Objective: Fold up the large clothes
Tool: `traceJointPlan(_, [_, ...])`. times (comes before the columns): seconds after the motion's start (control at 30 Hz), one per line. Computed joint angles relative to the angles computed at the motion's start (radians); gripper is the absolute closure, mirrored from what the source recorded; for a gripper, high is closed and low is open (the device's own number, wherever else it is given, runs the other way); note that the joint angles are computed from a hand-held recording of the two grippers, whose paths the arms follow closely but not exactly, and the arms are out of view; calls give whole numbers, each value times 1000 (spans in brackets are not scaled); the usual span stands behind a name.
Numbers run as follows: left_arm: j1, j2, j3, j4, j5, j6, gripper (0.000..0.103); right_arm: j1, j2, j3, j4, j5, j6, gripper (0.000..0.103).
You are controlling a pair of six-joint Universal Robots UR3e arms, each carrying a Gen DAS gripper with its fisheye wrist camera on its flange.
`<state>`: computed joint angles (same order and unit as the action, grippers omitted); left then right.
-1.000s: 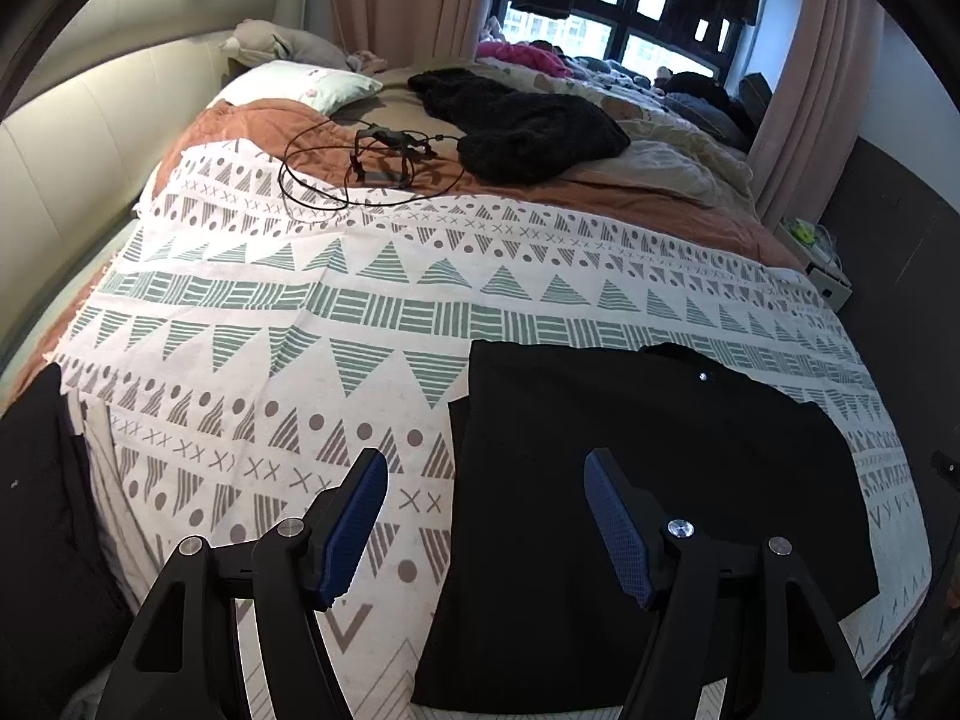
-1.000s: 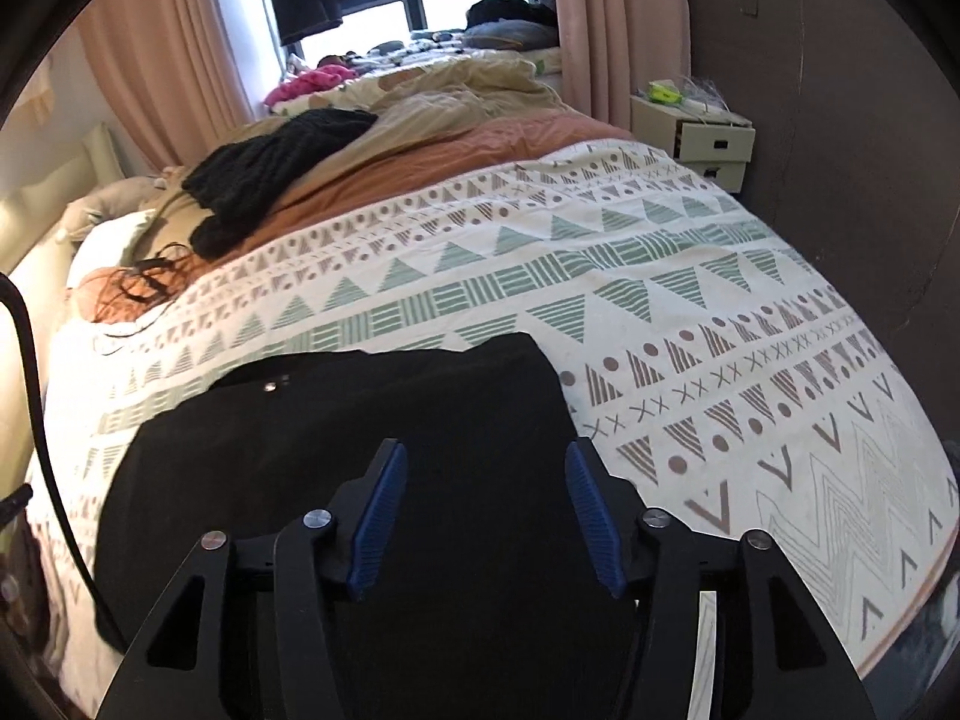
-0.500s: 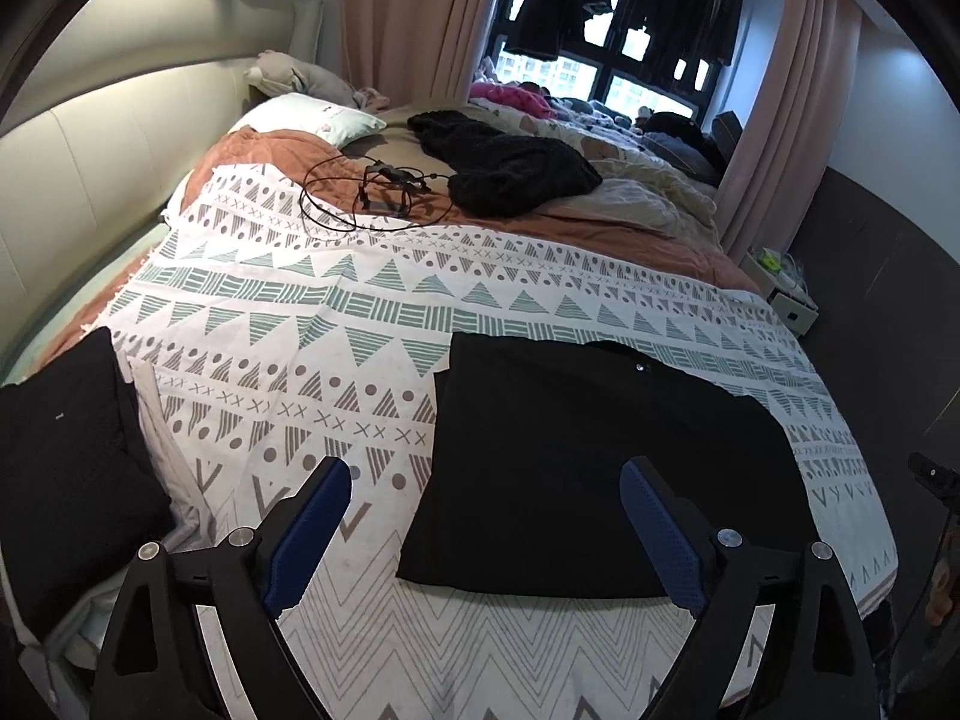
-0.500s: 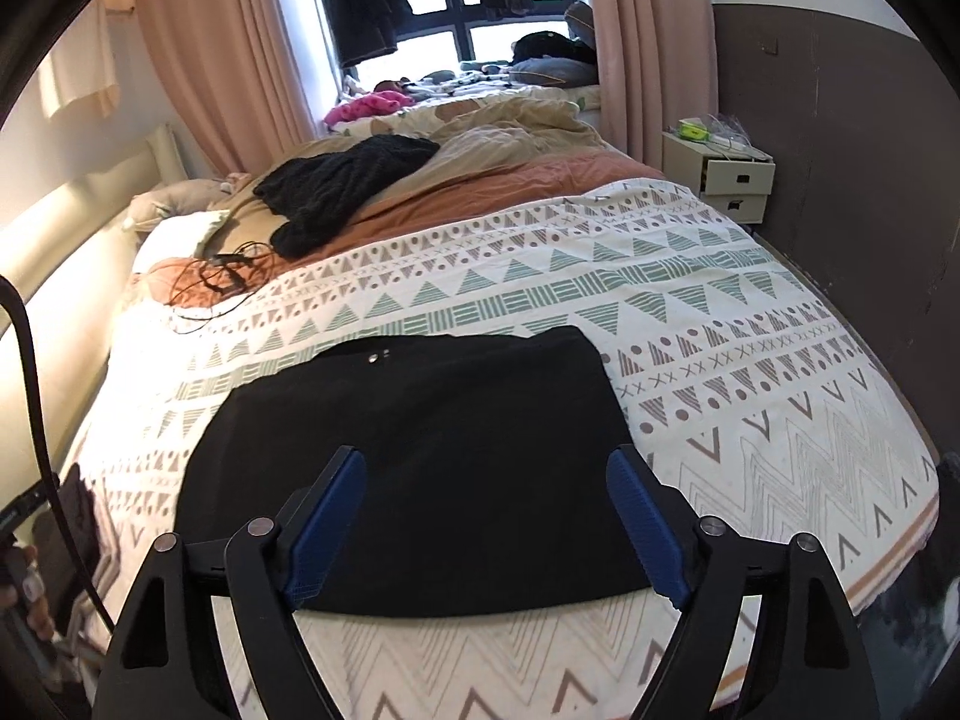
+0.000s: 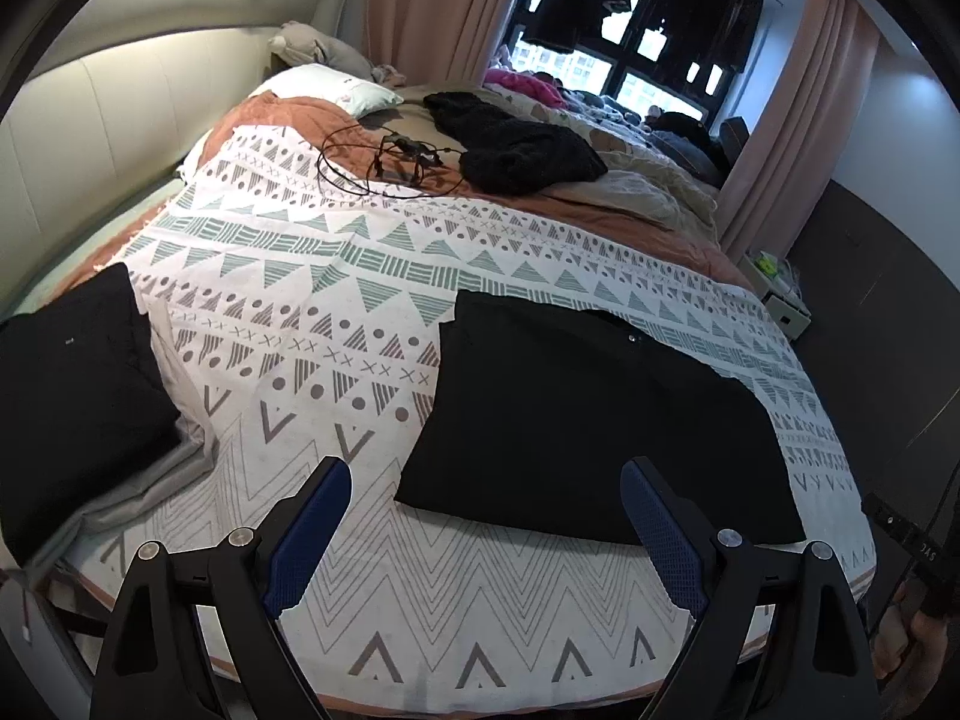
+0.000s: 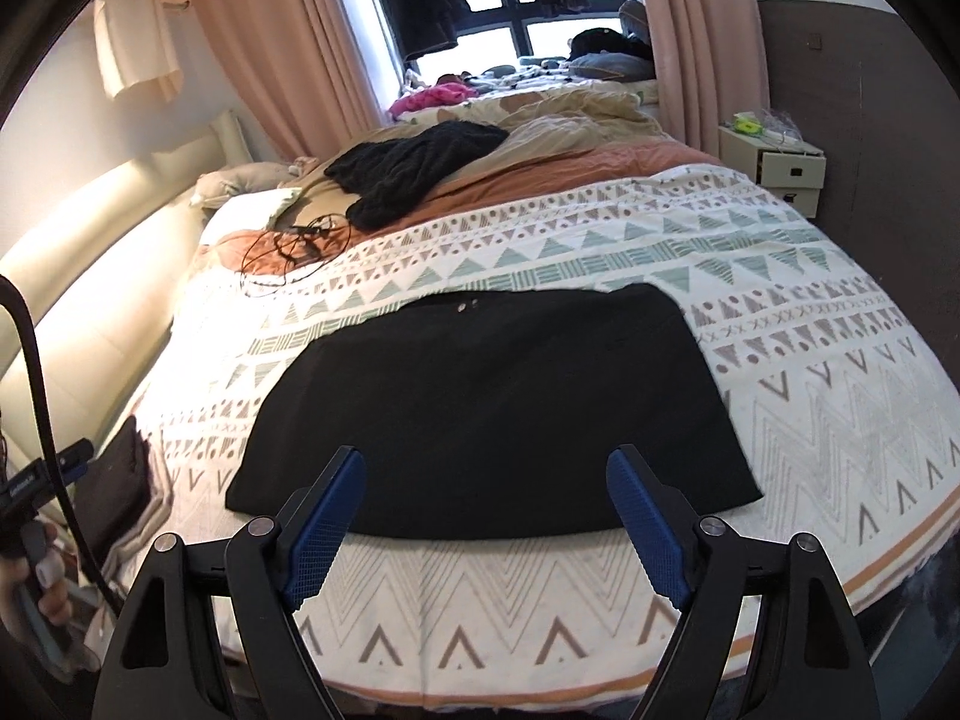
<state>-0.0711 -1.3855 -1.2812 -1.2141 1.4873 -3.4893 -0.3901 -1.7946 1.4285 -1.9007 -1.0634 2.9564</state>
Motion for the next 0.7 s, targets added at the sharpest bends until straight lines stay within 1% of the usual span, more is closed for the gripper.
traceJointPlan(0.13, [31,39,-112,44,-33,3,11,73,1,91,-89,-40,40,22])
traceJointPlan(0.2, [48,44,-152,62,-42,7,11,115,14,124,-140,-77,59,25])
traceJointPlan(0.23, [52,41,-163,71,-42,4,11,135,24,144,-169,-88,67,27])
traceJointPlan(0.33, [53,15,-198,110,-36,1,11,187,62,188,-238,-112,91,28])
traceJointPlan(0.4, [52,-2,-228,145,-32,-1,12,227,102,222,-302,-136,115,30])
traceJointPlan(0.47, [55,-18,-268,188,-31,-16,13,255,149,249,-355,-149,127,41])
traceJointPlan(0.53, [68,-41,-296,215,-43,-32,17,272,201,267,-399,-148,138,44])
traceJointPlan(0.6, [75,-86,-283,209,-54,-43,22,285,245,279,-448,-146,148,45])
traceJointPlan(0.7, [71,-150,-267,229,-44,-54,24,313,299,295,-521,-166,160,49])
